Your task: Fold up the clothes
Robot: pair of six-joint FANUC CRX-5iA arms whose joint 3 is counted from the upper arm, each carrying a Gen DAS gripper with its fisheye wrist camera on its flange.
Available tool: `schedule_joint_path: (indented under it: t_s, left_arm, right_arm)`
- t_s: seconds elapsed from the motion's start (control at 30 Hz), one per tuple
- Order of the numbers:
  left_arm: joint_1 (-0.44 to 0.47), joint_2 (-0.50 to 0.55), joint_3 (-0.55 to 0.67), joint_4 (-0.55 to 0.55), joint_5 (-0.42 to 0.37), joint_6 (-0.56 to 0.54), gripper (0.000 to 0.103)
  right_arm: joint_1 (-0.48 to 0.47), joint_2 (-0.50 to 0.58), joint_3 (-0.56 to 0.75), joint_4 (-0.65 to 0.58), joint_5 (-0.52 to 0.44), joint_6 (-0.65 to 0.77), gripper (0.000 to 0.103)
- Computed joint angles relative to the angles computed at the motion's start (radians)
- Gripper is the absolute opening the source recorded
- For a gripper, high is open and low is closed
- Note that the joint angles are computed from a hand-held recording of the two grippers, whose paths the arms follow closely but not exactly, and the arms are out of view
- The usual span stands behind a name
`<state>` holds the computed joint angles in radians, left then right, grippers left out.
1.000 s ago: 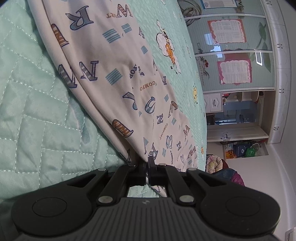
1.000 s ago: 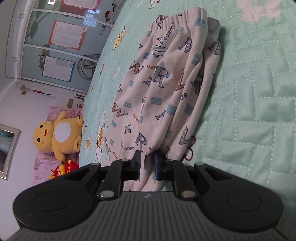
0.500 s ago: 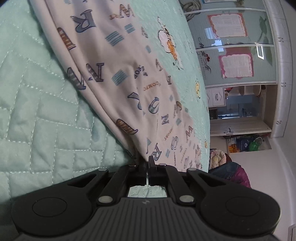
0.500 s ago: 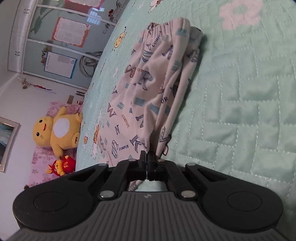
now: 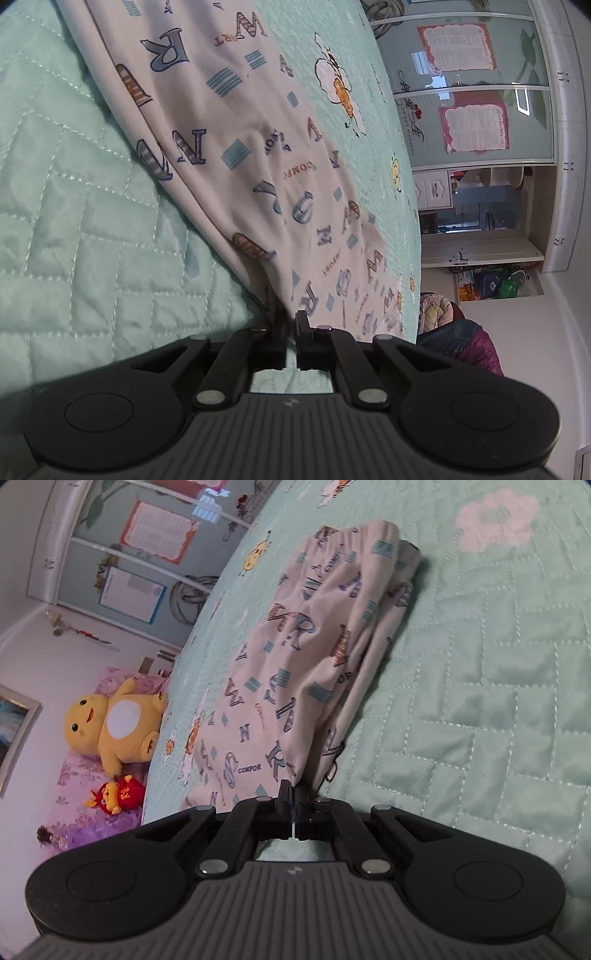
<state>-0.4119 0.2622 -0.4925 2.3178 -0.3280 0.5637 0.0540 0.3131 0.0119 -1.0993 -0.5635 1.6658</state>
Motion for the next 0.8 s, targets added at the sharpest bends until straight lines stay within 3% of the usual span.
schedule_joint_path:
  t_s: [0.1,0.17,0.3,0.37,0.43,0.53,0.67,0.8]
  left_arm:
    - [0.016,-0.028,-0.024,-0.137,-0.032,0.038,0.006]
    - [0.029,-0.045,-0.036,-0.23,-0.054,0.064,0.006]
    - [0.009,0.002,0.055,-0.308,-0.097,-0.081,0.006]
    - [-0.022,0.057,0.136,-0.291,-0.089,-0.197,0.007]
    - [-0.036,0.137,0.238,-0.32,-0.084,-0.217,0.007]
    - [-0.042,0.261,0.382,-0.392,-0.078,-0.168,0.007]
    - [-0.019,0.357,0.485,-0.636,-0.064,0.031,0.007]
    - [-0.025,0.365,0.469,-0.598,-0.051,0.016,0.006]
  right_arm:
    - [-0.047,-0.013,-0.008,-0.057,-0.045,0.041,0.006]
    - [-0.077,-0.048,-0.044,-0.093,-0.023,0.087,0.007]
    - [-0.095,-0.091,-0.082,-0.032,0.118,0.039,0.007]
    - [-0.105,-0.076,-0.067,-0.01,0.15,0.01,0.008]
    - [-0.107,-0.052,-0.042,0.019,0.17,-0.018,0.011]
    - [-0.106,-0.012,0.0,0.046,0.179,-0.061,0.014]
    - [-0.132,0.03,0.053,-0.02,0.115,-0.014,0.014]
    - [-0.141,0.034,0.055,-0.021,0.112,-0.016,0.014]
